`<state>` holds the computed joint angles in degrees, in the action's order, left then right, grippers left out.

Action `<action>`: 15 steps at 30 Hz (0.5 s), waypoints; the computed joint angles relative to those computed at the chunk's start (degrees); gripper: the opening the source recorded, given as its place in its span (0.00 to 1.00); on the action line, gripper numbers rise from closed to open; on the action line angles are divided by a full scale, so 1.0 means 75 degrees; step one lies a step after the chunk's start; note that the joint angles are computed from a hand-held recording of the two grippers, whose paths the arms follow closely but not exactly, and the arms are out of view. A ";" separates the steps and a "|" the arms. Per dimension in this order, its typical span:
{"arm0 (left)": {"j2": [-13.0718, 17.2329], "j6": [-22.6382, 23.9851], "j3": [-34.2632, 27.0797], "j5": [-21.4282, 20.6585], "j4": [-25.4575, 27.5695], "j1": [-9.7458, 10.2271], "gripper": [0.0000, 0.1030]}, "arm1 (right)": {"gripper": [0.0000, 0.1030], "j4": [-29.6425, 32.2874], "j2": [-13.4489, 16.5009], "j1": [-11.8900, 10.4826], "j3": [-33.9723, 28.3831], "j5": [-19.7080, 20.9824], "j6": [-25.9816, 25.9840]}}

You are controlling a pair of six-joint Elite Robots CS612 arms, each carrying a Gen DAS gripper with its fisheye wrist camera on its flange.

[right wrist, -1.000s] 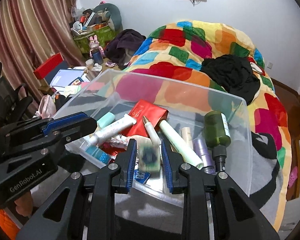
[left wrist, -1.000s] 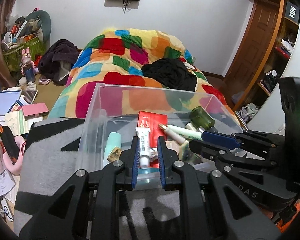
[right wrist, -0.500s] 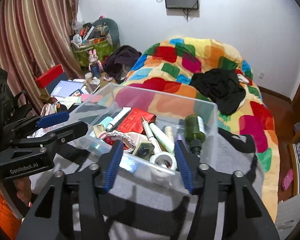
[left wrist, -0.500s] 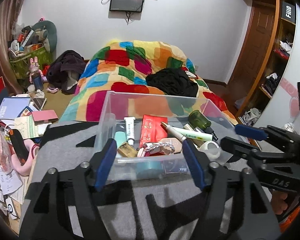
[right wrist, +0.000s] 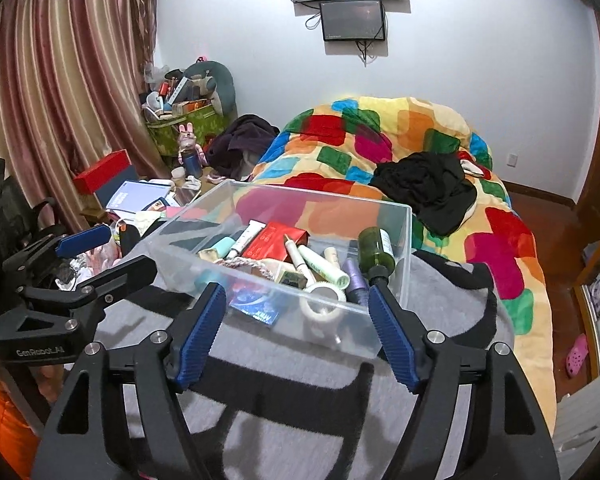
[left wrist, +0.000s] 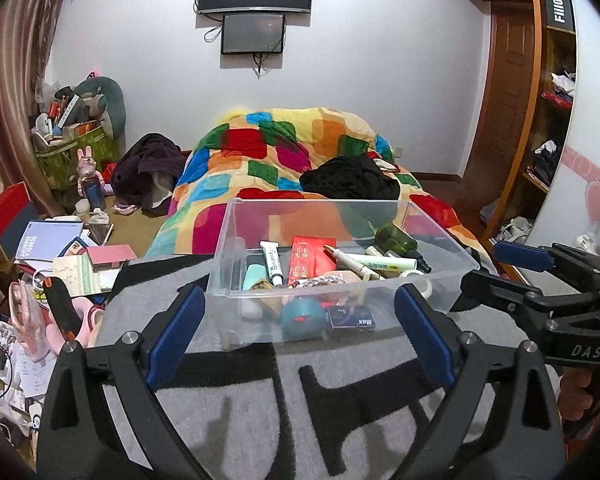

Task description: Organize objects

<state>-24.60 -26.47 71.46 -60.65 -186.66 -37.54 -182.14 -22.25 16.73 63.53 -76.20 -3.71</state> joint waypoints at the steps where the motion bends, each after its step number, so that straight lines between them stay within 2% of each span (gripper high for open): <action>1: 0.0000 -0.0005 0.0025 0.0009 -0.0027 -0.0007 0.94 | 0.71 -0.0055 -0.0005 0.0002 0.0039 0.0002 0.0023; 15: 0.0066 -0.0291 0.0022 -0.0162 0.0103 0.0002 0.94 | 0.74 -0.0140 -0.0012 -0.0011 0.0254 0.0026 0.0184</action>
